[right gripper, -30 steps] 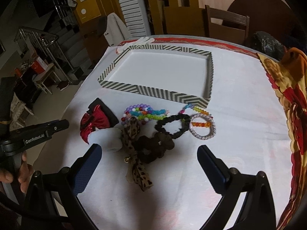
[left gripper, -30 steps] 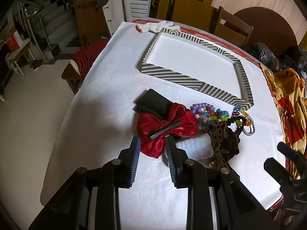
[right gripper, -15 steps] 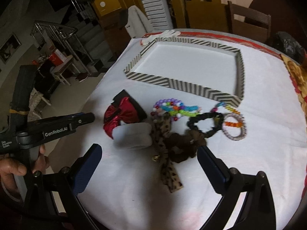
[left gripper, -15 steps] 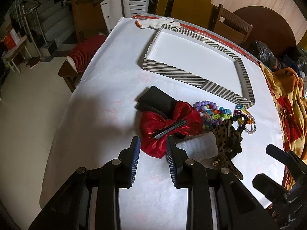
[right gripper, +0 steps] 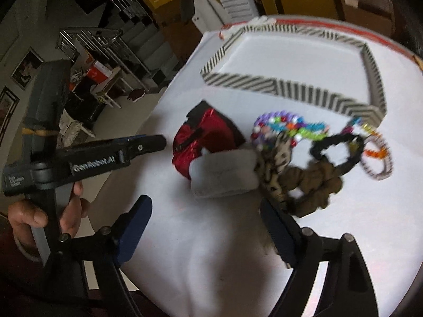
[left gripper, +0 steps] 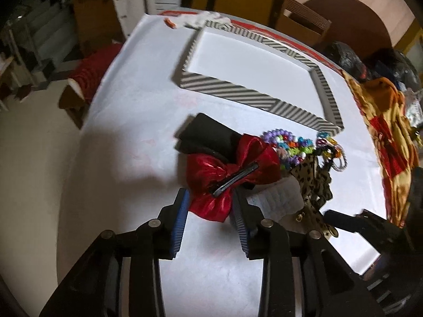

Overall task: Organize jewelry
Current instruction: 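Grasp the red satin bow with the left gripper while the right gripper grasps the white fluffy scrunchie, then carry the bow and scrunchie into the striped tray and open both grippers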

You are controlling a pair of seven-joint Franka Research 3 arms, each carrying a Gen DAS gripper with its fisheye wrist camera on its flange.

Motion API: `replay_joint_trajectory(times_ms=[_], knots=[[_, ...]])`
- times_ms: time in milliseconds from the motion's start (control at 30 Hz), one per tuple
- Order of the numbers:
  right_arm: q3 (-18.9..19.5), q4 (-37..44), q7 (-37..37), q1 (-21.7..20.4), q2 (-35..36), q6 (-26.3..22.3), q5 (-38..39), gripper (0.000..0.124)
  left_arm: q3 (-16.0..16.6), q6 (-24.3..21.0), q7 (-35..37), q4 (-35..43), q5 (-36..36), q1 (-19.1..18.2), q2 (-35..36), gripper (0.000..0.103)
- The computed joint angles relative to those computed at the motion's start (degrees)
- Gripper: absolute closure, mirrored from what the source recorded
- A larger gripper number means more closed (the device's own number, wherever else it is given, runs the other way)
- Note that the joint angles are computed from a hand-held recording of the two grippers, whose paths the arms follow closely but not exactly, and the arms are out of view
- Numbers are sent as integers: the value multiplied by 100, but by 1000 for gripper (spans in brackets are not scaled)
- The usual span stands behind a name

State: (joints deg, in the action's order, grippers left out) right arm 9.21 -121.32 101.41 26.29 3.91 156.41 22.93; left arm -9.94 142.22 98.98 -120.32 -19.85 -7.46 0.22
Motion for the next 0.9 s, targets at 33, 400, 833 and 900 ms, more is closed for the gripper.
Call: replay_joint_trajectory(times_ms=[33, 400, 833, 900], knots=[[1, 42, 30, 0, 80, -22, 30, 36, -2, -16, 118, 26, -58, -1, 23, 72], [-63, 503, 575, -20, 868, 143, 32, 36, -178, -497, 1310, 729, -683, 163, 685, 61], [259, 407, -81, -311, 1140, 1045, 996, 109, -332, -836, 1029, 1076, -598, 374, 1112, 68], [110, 350, 3, -197, 1032, 997, 719, 109, -328, -793, 936, 1041, -426, 322, 1091, 80]])
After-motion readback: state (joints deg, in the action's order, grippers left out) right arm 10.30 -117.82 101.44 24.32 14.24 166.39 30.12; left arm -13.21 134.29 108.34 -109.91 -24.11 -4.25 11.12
